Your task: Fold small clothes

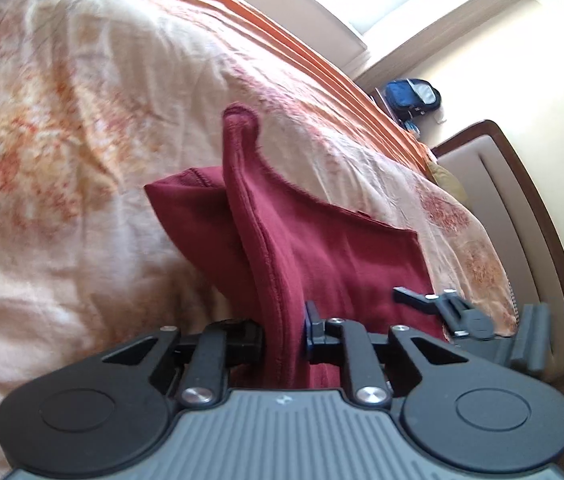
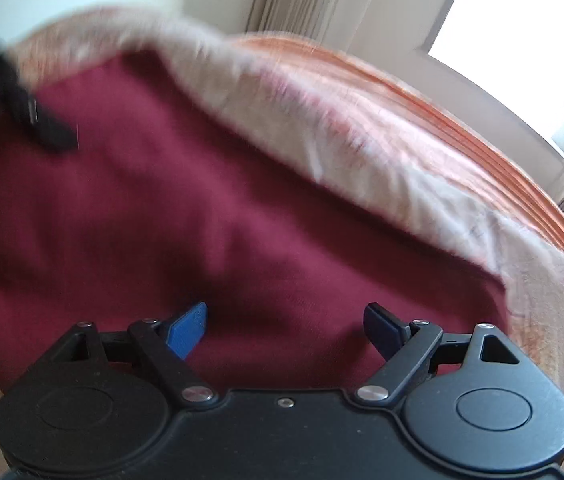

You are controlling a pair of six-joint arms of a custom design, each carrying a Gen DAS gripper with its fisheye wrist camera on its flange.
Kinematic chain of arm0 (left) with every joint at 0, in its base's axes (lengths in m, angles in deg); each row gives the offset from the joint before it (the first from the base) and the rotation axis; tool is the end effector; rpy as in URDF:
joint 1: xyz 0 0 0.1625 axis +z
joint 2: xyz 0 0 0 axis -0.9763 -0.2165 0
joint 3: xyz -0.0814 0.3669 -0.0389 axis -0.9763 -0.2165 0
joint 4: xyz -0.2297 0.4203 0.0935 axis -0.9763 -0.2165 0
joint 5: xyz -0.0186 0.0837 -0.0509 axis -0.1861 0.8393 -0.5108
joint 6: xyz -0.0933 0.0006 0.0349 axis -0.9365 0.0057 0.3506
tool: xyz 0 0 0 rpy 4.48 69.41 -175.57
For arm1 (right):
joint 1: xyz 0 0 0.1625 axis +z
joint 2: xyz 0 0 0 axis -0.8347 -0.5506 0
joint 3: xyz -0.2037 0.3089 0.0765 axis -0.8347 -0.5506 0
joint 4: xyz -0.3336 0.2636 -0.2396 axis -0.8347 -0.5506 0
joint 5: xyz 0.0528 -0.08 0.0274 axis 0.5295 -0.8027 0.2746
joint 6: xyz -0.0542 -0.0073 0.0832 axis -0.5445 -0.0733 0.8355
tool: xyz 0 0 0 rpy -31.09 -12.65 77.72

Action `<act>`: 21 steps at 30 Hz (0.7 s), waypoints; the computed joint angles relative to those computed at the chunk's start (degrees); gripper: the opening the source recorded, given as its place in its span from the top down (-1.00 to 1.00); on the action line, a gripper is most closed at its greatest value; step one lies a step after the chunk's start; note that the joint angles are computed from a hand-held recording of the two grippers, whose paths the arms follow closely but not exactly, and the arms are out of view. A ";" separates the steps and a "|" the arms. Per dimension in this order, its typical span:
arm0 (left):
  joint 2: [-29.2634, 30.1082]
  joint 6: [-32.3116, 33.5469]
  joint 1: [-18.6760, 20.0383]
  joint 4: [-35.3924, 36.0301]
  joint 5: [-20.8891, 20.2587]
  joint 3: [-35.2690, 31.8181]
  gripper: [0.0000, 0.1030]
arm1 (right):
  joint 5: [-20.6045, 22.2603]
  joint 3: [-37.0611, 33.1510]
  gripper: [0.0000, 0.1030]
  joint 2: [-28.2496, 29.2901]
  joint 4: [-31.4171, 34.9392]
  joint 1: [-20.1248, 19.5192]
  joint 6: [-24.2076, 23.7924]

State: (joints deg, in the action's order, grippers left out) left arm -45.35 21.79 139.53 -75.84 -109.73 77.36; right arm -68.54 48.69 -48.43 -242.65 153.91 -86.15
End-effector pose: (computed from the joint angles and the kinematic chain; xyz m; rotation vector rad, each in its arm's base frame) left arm -0.2747 -0.8178 0.1639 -0.4844 -3.0787 0.3772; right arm 0.1614 -0.7010 0.2675 0.7465 -2.0669 0.5930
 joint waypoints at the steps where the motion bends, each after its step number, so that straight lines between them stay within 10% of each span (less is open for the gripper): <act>1: 0.33 0.24 -0.33 0.61 0.51 -0.53 0.65 | 0.38 0.39 -0.71 0.21 -0.78 -0.37 -0.38; 13: 4.44 -0.49 0.20 6.67 8.30 -7.92 0.21 | 12.73 9.80 -0.77 -9.17 1.54 3.78 13.45; 21: 10.08 -2.54 2.85 13.44 5.93 -18.34 0.02 | 13.94 13.94 -0.68 1.53 -14.35 8.99 -13.94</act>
